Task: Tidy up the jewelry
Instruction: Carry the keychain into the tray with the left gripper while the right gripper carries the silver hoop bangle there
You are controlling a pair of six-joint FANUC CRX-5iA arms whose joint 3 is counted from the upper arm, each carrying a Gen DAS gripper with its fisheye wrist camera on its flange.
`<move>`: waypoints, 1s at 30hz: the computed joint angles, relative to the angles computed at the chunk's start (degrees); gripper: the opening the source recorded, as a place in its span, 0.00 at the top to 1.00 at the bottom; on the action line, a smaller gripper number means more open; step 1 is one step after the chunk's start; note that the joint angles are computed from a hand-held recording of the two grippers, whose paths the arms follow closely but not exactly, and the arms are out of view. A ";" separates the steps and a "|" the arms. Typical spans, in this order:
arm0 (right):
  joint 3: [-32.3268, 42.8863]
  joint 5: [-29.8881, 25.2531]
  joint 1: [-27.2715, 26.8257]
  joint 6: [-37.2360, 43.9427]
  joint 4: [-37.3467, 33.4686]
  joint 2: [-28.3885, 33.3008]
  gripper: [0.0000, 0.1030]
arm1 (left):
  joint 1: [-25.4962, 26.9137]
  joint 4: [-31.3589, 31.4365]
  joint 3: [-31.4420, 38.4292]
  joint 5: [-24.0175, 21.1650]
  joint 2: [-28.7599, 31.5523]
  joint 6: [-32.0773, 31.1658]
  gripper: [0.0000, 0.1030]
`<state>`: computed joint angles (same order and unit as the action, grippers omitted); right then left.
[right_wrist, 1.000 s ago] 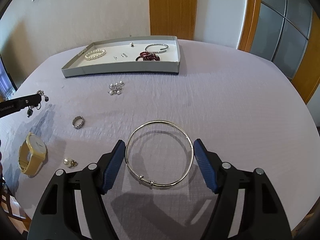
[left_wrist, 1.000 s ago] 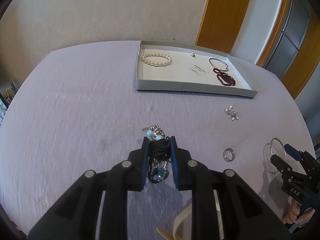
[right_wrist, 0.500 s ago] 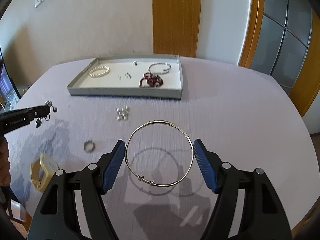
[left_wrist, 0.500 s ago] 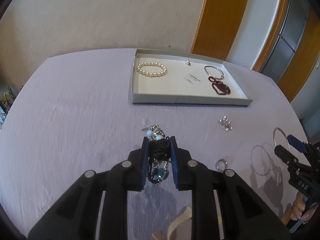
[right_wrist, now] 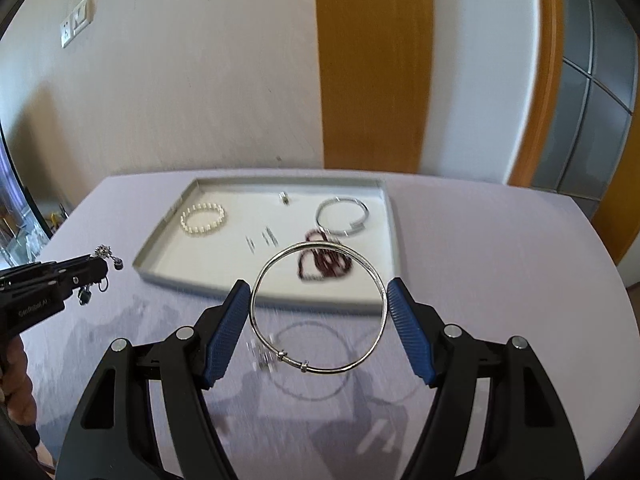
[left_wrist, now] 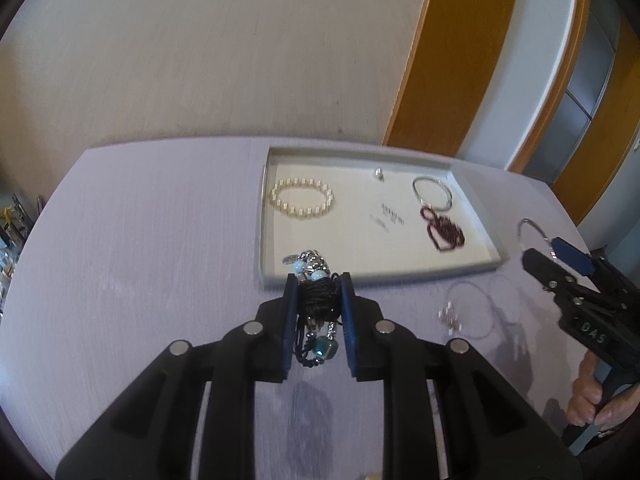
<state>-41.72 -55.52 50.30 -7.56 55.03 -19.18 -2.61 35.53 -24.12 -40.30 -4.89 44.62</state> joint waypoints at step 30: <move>7.38 22.79 -15.94 7.84 -0.85 15.43 0.29 | -6.46 -6.84 17.78 0.98 17.33 10.30 0.80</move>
<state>-34.34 -32.72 34.36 0.28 54.18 -3.75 -9.08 28.69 -6.34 -39.32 12.45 54.92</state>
